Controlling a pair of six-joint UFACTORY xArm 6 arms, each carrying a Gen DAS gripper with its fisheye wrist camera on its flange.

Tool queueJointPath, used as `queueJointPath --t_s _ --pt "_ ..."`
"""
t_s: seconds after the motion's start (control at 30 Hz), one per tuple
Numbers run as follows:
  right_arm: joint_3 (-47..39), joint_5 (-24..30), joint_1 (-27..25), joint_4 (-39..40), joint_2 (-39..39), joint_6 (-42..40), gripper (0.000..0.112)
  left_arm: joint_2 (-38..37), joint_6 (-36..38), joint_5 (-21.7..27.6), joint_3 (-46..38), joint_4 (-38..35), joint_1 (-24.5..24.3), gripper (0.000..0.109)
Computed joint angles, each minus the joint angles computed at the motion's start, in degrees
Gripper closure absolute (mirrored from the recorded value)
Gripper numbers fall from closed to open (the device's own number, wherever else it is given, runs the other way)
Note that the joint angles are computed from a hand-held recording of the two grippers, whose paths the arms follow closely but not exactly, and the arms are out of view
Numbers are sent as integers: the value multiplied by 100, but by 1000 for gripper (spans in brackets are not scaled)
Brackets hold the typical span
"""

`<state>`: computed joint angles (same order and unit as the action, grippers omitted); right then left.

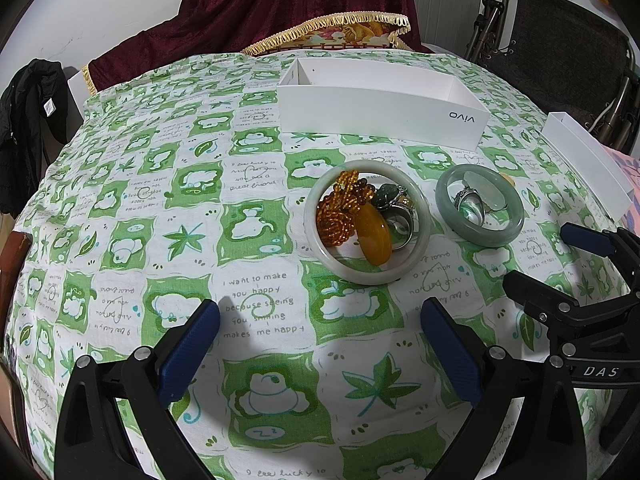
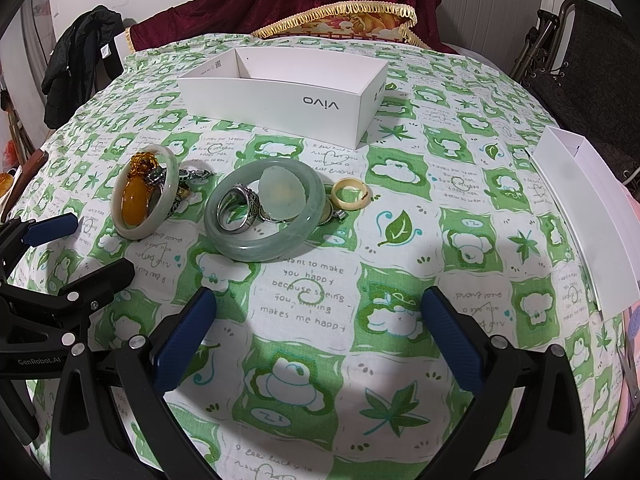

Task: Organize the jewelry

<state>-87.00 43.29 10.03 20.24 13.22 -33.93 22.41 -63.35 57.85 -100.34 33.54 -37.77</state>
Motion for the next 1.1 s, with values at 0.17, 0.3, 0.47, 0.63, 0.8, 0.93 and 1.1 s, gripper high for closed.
queueJointPath --t_s 0.17,0.3,0.47,0.63,0.8,0.93,1.1 --pt "0 0 0 0 0 0 13 11 7 15 -27 -4 -2 9" --pt "0 0 0 0 0 0 13 20 14 27 -49 -9 -4 9" --pt "-4 3 0 0 1 1 13 30 21 41 -75 -14 -6 9" --pt "-7 5 0 -2 2 2 13 40 28 55 -100 -18 -8 9" --pt "-7 5 0 -2 2 2 13 51 37 69 -127 -23 -10 9" --pt "-7 5 0 -2 2 2 13 60 43 81 -148 -26 -12 9" --pt "-8 5 0 -1 5 2 13 70 50 96 -174 -31 -14 9"
